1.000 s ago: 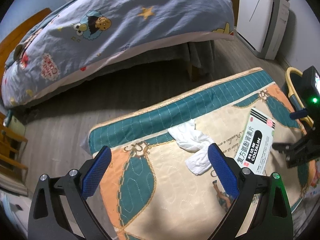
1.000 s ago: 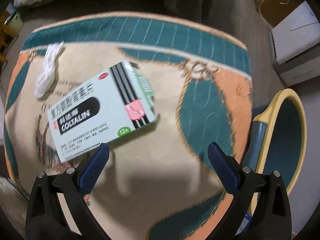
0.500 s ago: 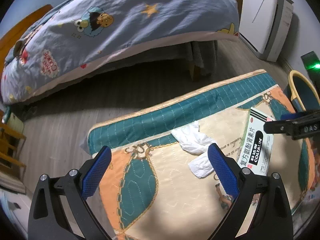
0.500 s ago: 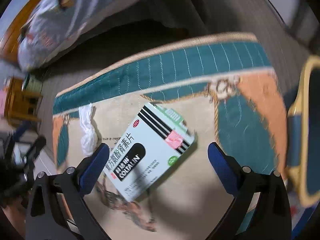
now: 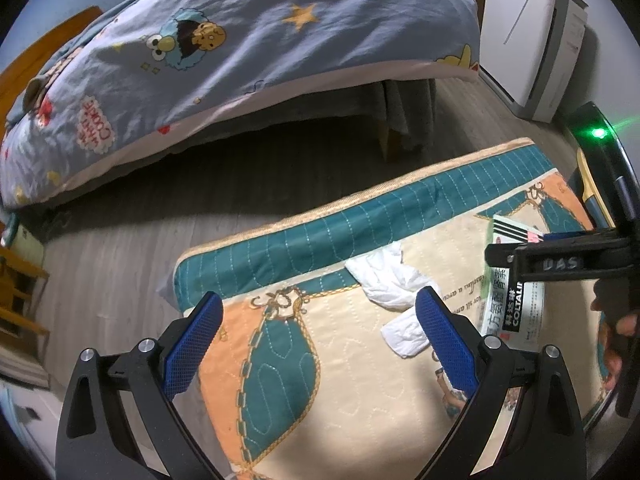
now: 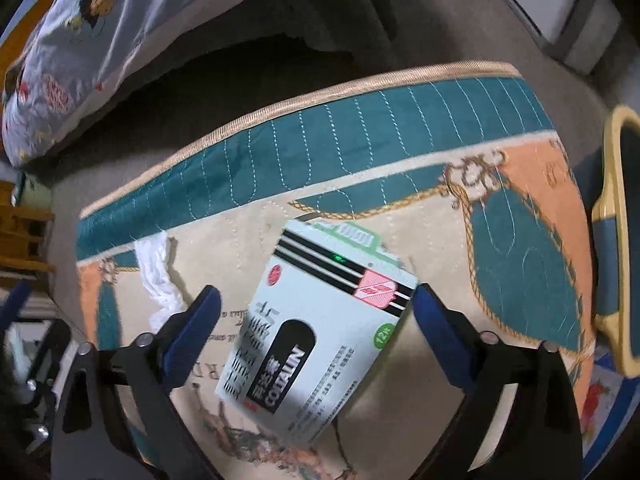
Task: Collect trash
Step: 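Grasp the white COLTALIN medicine box with the right tool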
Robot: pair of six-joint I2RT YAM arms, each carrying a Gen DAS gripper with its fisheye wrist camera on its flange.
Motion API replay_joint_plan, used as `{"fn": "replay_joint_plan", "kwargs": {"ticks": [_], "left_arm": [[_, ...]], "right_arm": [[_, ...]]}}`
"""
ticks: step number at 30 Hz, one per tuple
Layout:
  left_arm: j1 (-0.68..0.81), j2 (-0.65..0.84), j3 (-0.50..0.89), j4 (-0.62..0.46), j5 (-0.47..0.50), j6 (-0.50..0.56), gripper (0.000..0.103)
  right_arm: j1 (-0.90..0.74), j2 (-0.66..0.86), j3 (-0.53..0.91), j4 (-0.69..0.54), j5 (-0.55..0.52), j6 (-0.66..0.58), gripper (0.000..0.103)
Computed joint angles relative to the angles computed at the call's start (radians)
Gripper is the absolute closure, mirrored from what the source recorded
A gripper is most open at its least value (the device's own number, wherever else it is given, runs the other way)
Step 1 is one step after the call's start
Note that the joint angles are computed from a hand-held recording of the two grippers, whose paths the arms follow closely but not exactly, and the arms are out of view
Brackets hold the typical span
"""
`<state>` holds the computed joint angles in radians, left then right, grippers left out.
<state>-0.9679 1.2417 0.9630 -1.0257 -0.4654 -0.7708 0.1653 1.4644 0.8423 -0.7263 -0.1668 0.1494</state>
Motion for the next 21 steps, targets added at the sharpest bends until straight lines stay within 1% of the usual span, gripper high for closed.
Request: {"fn": "replay_joint_plan", "kwargs": {"ticks": [2, 5, 8, 9, 10, 11, 12, 14, 15, 16, 17, 18, 19, 20, 21], "left_arm": [[0.005, 0.007, 0.0, 0.007, 0.005, 0.005, 0.007], [0.013, 0.013, 0.001, 0.016, 0.012, 0.012, 0.007], [0.019, 0.019, -0.001, 0.027, 0.017, 0.023, 0.007], [0.021, 0.021, -0.001, 0.028, 0.018, 0.026, 0.007], [0.023, 0.026, -0.002, 0.031, 0.02, 0.027, 0.007], [0.023, 0.029, -0.003, 0.033, 0.022, 0.025, 0.007], [0.023, 0.036, -0.005, 0.038, 0.021, 0.023, 0.007], [0.024, 0.05, -0.007, 0.047, 0.02, 0.027, 0.007], [0.023, 0.06, -0.008, 0.051, 0.018, 0.031, 0.007], [0.023, 0.077, -0.009, 0.058, 0.013, 0.034, 0.007], [0.022, 0.092, -0.009, 0.062, 0.011, 0.035, 0.007], [0.021, 0.101, -0.013, 0.067, 0.012, 0.034, 0.007], [0.028, 0.112, -0.021, 0.086, 0.033, 0.031, 0.007], [0.032, 0.113, -0.031, 0.104, 0.052, 0.028, 0.007], [0.038, 0.113, -0.044, 0.13, 0.077, 0.029, 0.009]], "right_arm": [[0.024, 0.012, -0.003, 0.012, 0.044, -0.019, 0.02], [0.036, 0.021, -0.001, 0.024, 0.051, -0.05, 0.021], [0.024, 0.027, 0.01, 0.017, 0.04, -0.114, 0.021], [0.016, 0.03, 0.017, 0.018, 0.038, -0.152, 0.025], [0.008, 0.027, 0.022, 0.022, 0.026, -0.187, 0.027], [0.019, 0.028, 0.029, 0.023, 0.027, -0.202, 0.032], [0.023, 0.024, 0.031, 0.027, 0.034, -0.233, 0.034], [0.035, 0.017, 0.026, 0.044, 0.057, -0.284, 0.034], [0.017, 0.003, 0.021, 0.037, 0.055, -0.315, 0.034], [0.015, 0.003, 0.022, 0.035, 0.056, -0.319, 0.034], [-0.031, -0.018, 0.009, 0.015, 0.036, -0.357, 0.034], [-0.038, -0.013, 0.013, 0.005, 0.024, -0.355, 0.034], [-0.043, -0.013, 0.012, 0.001, 0.018, -0.349, 0.034], [-0.091, -0.026, 0.013, -0.027, 0.002, -0.385, 0.033], [-0.125, -0.026, 0.024, -0.054, -0.014, -0.393, 0.033]]}}
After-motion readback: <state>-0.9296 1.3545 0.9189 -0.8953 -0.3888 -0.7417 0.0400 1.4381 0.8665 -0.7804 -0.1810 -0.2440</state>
